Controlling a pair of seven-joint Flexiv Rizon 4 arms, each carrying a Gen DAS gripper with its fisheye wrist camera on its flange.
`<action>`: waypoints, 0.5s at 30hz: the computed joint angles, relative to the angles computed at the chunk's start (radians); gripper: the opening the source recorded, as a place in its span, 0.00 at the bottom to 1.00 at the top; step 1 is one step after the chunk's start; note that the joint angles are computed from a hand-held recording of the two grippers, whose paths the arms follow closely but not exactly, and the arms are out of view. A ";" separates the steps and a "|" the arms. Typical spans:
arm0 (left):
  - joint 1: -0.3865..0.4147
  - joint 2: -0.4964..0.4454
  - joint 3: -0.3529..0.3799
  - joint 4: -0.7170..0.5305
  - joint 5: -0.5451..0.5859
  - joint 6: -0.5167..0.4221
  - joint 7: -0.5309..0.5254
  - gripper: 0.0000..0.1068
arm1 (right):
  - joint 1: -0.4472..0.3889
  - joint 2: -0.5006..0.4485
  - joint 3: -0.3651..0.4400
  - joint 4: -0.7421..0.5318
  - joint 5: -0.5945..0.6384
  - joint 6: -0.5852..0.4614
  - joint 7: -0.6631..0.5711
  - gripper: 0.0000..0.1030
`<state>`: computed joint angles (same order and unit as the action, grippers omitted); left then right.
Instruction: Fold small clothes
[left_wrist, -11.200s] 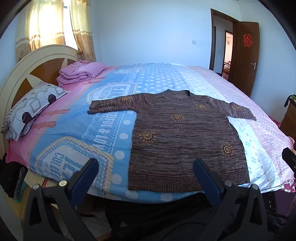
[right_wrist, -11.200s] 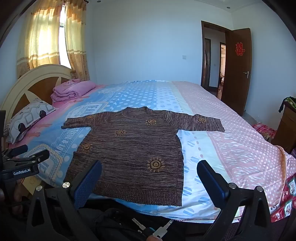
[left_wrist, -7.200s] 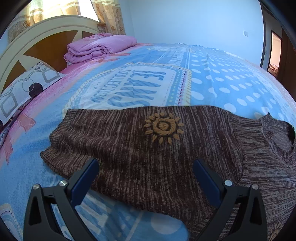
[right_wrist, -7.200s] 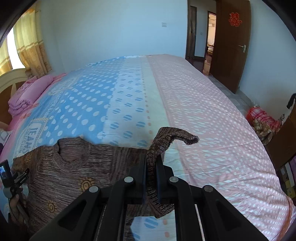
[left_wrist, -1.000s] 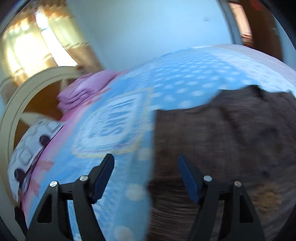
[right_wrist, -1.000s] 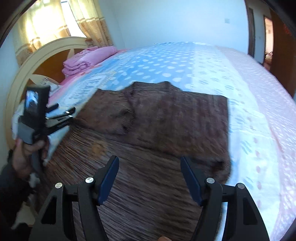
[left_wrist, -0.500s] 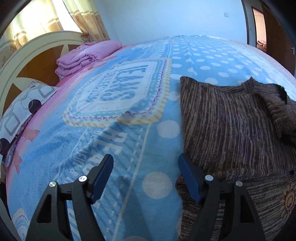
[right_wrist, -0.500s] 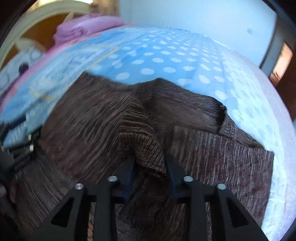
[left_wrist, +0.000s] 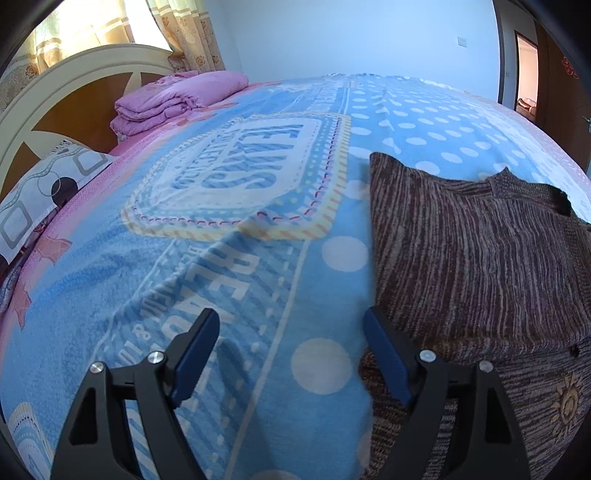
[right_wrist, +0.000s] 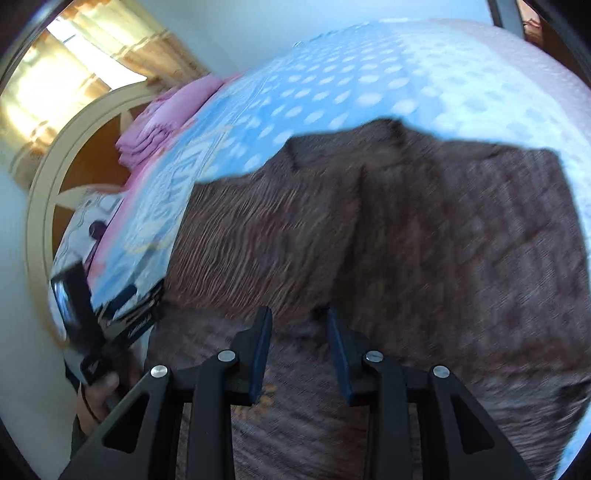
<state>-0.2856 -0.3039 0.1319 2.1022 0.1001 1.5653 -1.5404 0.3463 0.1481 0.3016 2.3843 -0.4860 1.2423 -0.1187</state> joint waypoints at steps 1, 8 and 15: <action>-0.036 -0.004 0.040 -0.012 0.025 -0.007 -0.025 0.80 | -0.001 -0.011 0.010 -0.002 -0.032 -0.015 0.020 0.30; -0.053 0.008 0.080 -0.018 0.103 -0.026 -0.084 0.84 | 0.039 0.040 0.039 0.004 -0.088 -0.126 0.058 0.02; 0.006 0.023 0.024 0.009 0.089 -0.003 -0.057 0.84 | 0.040 0.056 0.047 0.011 -0.125 -0.215 0.035 0.02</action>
<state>-0.2800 -0.2813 0.1564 2.1110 0.1887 1.5625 -1.5974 0.3863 0.2039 0.3490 2.3953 -0.6114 1.0272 -0.0837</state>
